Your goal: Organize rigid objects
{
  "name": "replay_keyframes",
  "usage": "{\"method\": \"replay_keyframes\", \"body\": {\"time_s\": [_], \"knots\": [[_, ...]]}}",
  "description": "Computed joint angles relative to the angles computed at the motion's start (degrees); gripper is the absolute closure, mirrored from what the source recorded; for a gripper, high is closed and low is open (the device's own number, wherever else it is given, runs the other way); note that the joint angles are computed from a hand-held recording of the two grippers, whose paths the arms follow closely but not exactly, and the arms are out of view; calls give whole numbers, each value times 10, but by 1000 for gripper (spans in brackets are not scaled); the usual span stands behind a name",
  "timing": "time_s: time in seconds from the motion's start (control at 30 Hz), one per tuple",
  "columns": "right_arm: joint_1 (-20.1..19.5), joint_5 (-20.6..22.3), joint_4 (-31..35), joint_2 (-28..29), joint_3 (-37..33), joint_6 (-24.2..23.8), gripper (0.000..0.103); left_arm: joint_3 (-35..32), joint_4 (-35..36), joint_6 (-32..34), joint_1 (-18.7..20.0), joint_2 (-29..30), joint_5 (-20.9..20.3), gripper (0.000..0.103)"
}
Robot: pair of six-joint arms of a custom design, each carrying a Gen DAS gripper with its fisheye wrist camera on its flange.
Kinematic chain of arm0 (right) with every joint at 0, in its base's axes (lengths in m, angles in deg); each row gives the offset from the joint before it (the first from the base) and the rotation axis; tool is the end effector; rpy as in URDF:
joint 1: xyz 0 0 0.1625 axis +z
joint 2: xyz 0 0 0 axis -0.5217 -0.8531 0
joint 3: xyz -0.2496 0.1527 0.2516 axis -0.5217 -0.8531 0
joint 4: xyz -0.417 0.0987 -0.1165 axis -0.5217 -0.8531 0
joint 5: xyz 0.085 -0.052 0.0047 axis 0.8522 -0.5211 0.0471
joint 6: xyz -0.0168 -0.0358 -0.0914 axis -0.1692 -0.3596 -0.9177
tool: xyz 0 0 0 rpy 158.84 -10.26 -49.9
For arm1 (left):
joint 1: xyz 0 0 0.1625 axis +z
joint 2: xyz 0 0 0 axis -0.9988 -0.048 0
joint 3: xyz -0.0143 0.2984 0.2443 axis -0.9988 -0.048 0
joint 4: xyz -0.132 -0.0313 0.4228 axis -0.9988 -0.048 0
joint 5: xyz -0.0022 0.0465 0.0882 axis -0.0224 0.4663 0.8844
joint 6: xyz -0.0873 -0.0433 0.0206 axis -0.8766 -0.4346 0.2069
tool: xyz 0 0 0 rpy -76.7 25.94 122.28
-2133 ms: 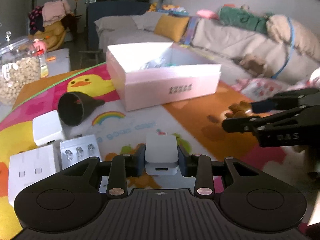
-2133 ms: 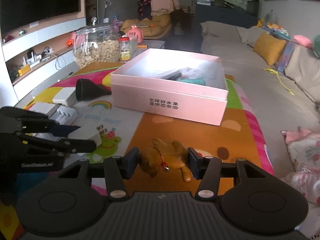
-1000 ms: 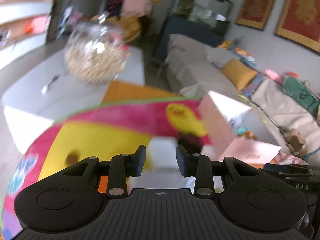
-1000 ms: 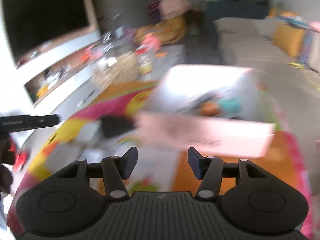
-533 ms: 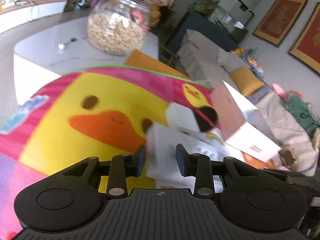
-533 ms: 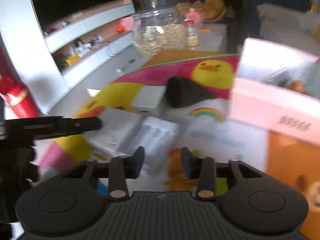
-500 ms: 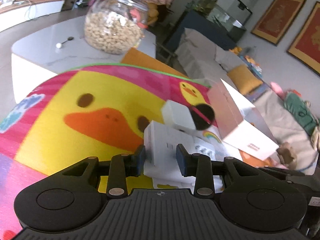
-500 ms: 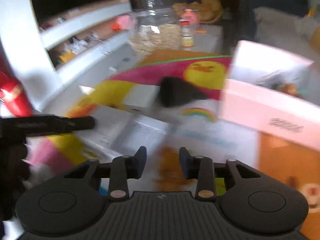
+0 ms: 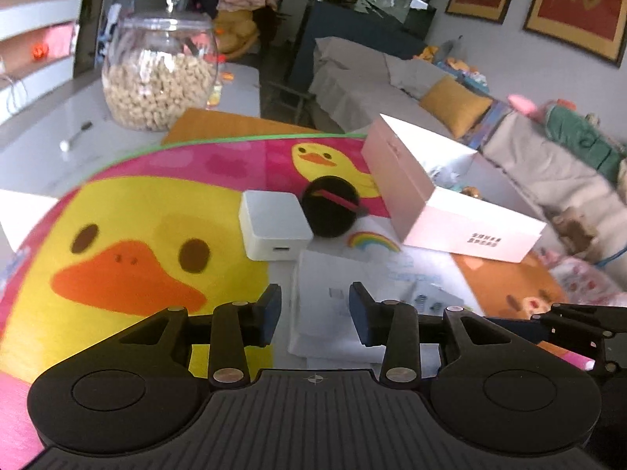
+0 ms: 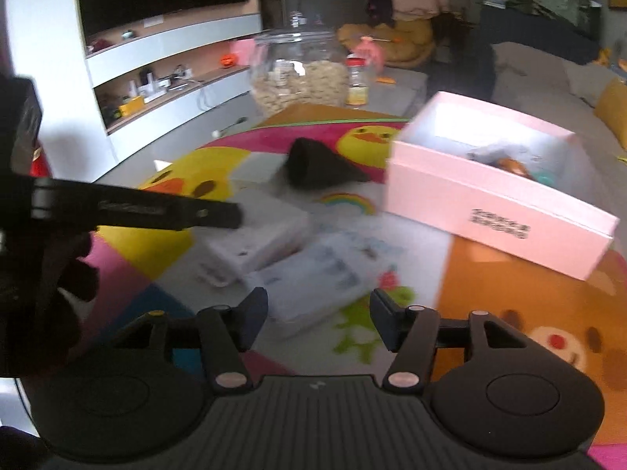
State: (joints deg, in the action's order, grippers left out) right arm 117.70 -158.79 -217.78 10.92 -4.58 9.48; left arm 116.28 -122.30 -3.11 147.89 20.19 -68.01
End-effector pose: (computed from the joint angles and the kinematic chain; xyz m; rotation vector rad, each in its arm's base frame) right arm 0.0731 -0.8688 0.1541 1.3176 -2.4562 0.5775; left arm -0.2063 -0.7903 0.0291 0.0985 2.3003 -1.2406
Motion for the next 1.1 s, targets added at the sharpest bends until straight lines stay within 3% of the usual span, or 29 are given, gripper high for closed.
{"method": "replay_keyframes", "body": {"time_s": [0.1, 0.2, 0.47, 0.87, 0.93, 1.0, 1.1], "knots": [[5, 8, 7, 3, 6, -1, 44, -1, 7, -1, -2, -1, 17, 60], [12, 1, -26, 3, 25, -13, 44, -2, 11, 0, -3, -4, 26, 60], [10, -74, -195, 31, 20, -49, 44, -7, 27, -3, -3, -2, 13, 61], [-17, -80, -129, 57, -76, 96, 38, -65, 88, 14, -12, 34, -22, 60], [-21, -66, -138, 52, -64, 83, 26, -56, 49, 29, -14, 32, -31, 60], [-22, -63, -147, 52, -57, 68, 25, -44, -25, 59, -15, 32, -38, 60], [-25, -53, -108, 51, -69, 75, 10, -64, -99, 92, -17, 44, 8, 60]]}}
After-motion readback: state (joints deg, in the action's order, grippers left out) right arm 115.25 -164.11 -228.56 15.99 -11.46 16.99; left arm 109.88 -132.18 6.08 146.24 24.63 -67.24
